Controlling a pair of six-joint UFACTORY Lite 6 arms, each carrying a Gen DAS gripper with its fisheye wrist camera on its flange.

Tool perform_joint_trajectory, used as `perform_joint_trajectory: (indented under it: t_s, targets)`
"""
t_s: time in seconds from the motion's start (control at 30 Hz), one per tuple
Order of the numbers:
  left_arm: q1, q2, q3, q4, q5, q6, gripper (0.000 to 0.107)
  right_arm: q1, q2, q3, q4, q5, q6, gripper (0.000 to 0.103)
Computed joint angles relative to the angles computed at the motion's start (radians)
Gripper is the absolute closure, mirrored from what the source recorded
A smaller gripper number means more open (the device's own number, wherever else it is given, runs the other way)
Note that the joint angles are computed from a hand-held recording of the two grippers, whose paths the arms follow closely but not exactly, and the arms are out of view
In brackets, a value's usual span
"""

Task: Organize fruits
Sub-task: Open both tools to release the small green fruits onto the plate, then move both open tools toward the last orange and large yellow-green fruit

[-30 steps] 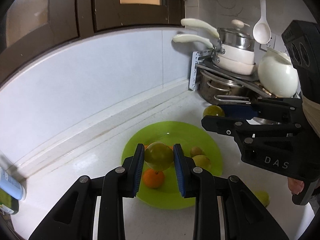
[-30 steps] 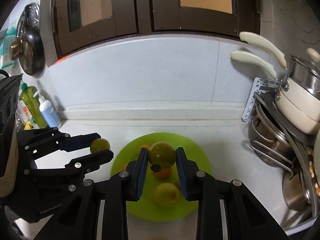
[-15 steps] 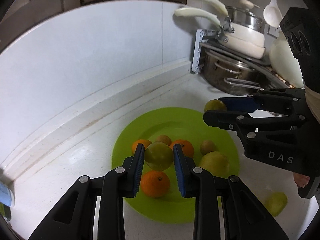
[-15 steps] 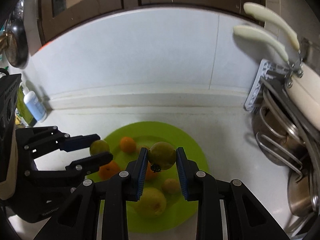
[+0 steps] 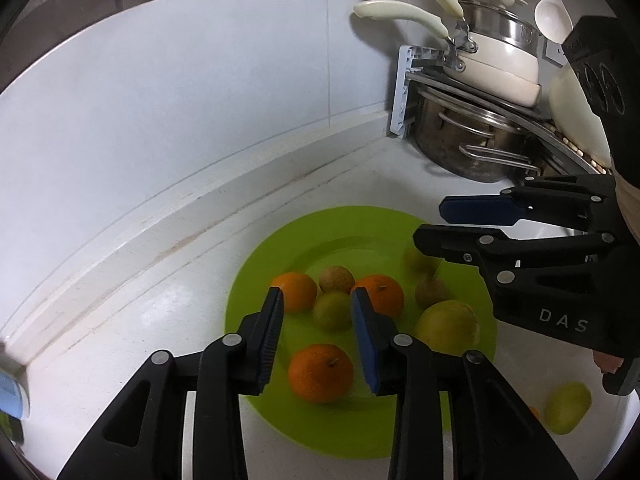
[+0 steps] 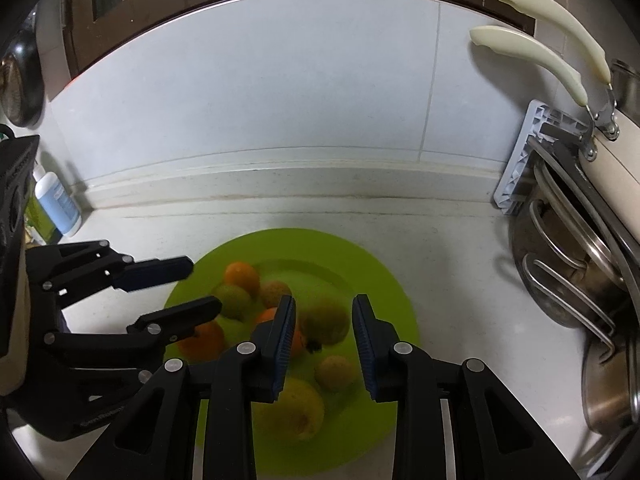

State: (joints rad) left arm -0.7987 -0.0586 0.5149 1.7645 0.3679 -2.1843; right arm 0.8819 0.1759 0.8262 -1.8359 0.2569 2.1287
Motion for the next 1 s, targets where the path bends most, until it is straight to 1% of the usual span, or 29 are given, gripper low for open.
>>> perform_joint_trajectory:
  t_s: [0.07,0.17,0.27,0.37,0.43,0.57,0.6,0.63,0.77,0.93,1.0]
  targets:
    - [-0.003,-0.018,-0.006,-0.025,-0.001,0.026,0.068,0.011,-0.017,-0.013,0.025,0.015,-0.011,0.069]
    - [-0.022,-0.052,-0.016,-0.098,0.013,0.091,0.065,0.027,-0.060,-0.045,0.055,0.034,-0.015,0.069]
    - [-0.049,-0.102,-0.034,-0.178,0.032,0.164,0.063,0.062,-0.130,-0.090,0.125,0.068,-0.053,0.069]
    - [-0.093,-0.167,-0.053,-0.282,0.059,0.242,0.060,0.115,-0.202,-0.129,0.233,0.126,-0.135,0.069]
    - [-0.141,-0.215,-0.065,-0.356,0.098,0.294,0.058,0.157,-0.248,-0.151,0.299,0.172,-0.182,0.069]
    - [-0.242,-0.291,-0.072,-0.481,0.182,0.384,0.056,0.266,-0.344,-0.196,0.420,0.295,-0.239,0.069]
    - [-0.272,-0.313,-0.076,-0.508,0.208,0.396,0.055,0.301,-0.371,-0.207,0.454,0.334,-0.248,0.067]
    - [-0.300,-0.335,-0.080,-0.530,0.233,0.403,0.052,0.338,-0.390,-0.215,0.480,0.374,-0.246,0.063]
    - [-0.414,-0.419,-0.099,-0.595,0.337,0.426,0.050,0.464,-0.456,-0.248,0.562,0.516,-0.227,0.059]
    - [-0.592,-0.497,-0.110,-0.645,0.490,0.416,0.047,0.658,-0.511,-0.269,0.665,0.716,-0.165,0.048]
    - [-0.665,-0.514,-0.109,-0.660,0.549,0.409,0.046,0.747,-0.519,-0.269,0.708,0.800,-0.124,0.046]
